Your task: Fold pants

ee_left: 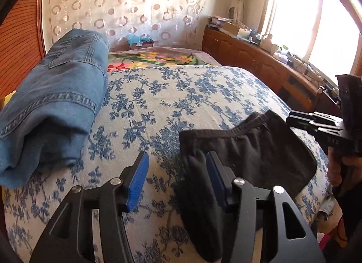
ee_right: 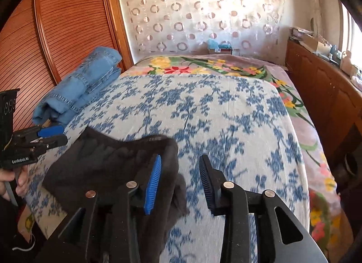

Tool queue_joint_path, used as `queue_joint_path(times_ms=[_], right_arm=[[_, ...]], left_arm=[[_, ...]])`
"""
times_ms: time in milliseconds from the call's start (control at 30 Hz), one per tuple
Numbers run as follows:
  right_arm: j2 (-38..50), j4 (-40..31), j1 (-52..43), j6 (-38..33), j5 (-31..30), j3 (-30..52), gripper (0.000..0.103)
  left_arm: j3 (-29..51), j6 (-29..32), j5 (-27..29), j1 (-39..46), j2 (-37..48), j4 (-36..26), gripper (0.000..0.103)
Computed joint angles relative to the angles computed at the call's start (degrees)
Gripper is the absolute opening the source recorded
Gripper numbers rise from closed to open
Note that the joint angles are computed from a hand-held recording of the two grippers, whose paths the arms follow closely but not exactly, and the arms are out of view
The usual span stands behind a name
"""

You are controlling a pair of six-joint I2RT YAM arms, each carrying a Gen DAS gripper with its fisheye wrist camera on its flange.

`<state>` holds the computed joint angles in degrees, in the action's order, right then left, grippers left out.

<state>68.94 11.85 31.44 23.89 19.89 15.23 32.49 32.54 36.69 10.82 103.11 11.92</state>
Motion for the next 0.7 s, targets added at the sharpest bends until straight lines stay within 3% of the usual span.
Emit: queue_joint_path(times_ms=[233,500,700], right_arm=[[2.48,1.19,2.76,1.52,-0.73,-2.10,0.043],[5.07,3.15,1.38,1.01,-0.87,-2.06,0.063],[9.81,4.72,1.49,1.10,-1.72,-0.03,0.066]], left_arm=[[-2.72,2.33,-1.30,0.45,1.11,0.71,0.054],[-3.06,2.42,-4.01,-0.50,4.68,4.00,0.054],[-5.35,2.95,-6.32,-2.41,4.59,8.42,0.062]])
